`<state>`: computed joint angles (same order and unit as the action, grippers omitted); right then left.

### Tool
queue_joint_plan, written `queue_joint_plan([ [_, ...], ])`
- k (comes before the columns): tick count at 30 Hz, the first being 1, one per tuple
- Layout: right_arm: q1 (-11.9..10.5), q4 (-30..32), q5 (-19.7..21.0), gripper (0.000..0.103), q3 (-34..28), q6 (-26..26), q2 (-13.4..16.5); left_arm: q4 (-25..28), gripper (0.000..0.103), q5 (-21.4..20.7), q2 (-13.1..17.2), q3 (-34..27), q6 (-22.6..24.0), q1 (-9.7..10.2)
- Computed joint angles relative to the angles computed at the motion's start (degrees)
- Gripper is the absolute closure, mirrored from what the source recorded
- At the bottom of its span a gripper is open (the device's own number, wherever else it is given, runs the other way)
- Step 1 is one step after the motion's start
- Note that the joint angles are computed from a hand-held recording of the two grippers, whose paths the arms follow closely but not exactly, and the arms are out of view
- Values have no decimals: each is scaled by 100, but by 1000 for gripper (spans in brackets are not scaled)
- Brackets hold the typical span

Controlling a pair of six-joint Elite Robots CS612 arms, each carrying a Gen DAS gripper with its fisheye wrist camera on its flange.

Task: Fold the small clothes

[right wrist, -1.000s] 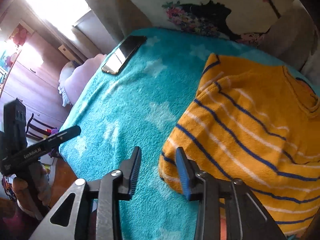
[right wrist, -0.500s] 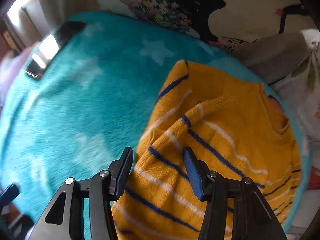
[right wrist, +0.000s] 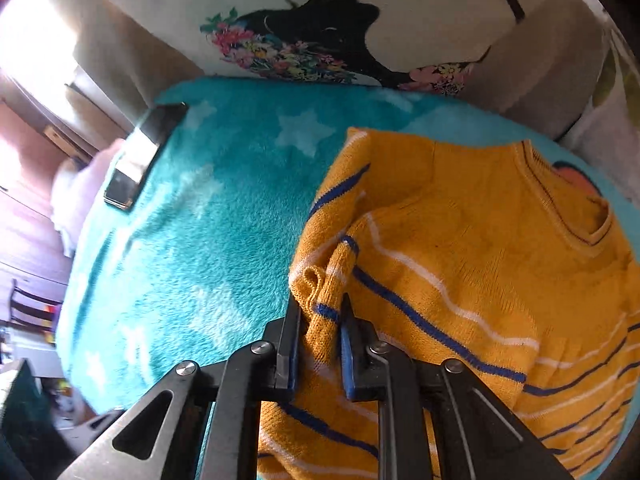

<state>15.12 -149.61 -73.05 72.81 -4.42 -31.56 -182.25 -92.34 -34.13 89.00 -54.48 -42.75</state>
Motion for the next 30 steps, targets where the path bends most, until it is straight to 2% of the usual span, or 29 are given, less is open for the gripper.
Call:
queue_joint_plan([
  [1, -37, -54, 96, 87, 52, -29, -32, 42, 63, -108, 57, -128, -41, 4],
  [3, -144, -206, 345, 87, 222, -77, -131, 176, 82, -183, 95, -310, -162, -31],
  [6, -342, -492, 735, 87, 566, -140, -323, 86, 82, -16, 50, -448, -157, -197],
  [8, -530, -663, 1052, 87, 796, -184, -449, 258, 82, 59, 29, -628, -18, -324],
  [10, -781, -896, 1330, 88, 1092, -316, -588, 543, 80, 186, 6, -844, 170, -457],
  [13, -1201, -1134, 1547, 88, 1474, -416, -765, 416, 77, 391, -22, -977, 143, -599],
  [14, -1331, -1184, 1575, 88, 1562, -433, -789, 387, 76, 434, -35, -991, 119, -632],
  [16, -1594, -1294, 1470, 88, 1702, -424, -797, 690, 64, 731, -85, -1039, 70, -718],
  [18, -1805, -1444, 1223, 88, 1790, -307, -760, 1030, 63, 968, -67, -1147, 40, -781],
  [21, -2120, -1353, 1112, 87, 1732, -28, -572, 1400, 63, 824, 42, -1313, -261, -770],
  [24, -2312, -1283, 1307, 81, 1743, 303, -495, 1856, 63, 921, 52, -1423, -342, -846],
  [28, -2510, -2157, 1635, 80, 2154, 810, -698, 2061, 60, 992, 56, -1485, -355, -920],
  [30, -2520, -2346, 1841, 79, 2313, 747, -821, 2187, 60, 1010, 99, -1599, -325, -929],
])
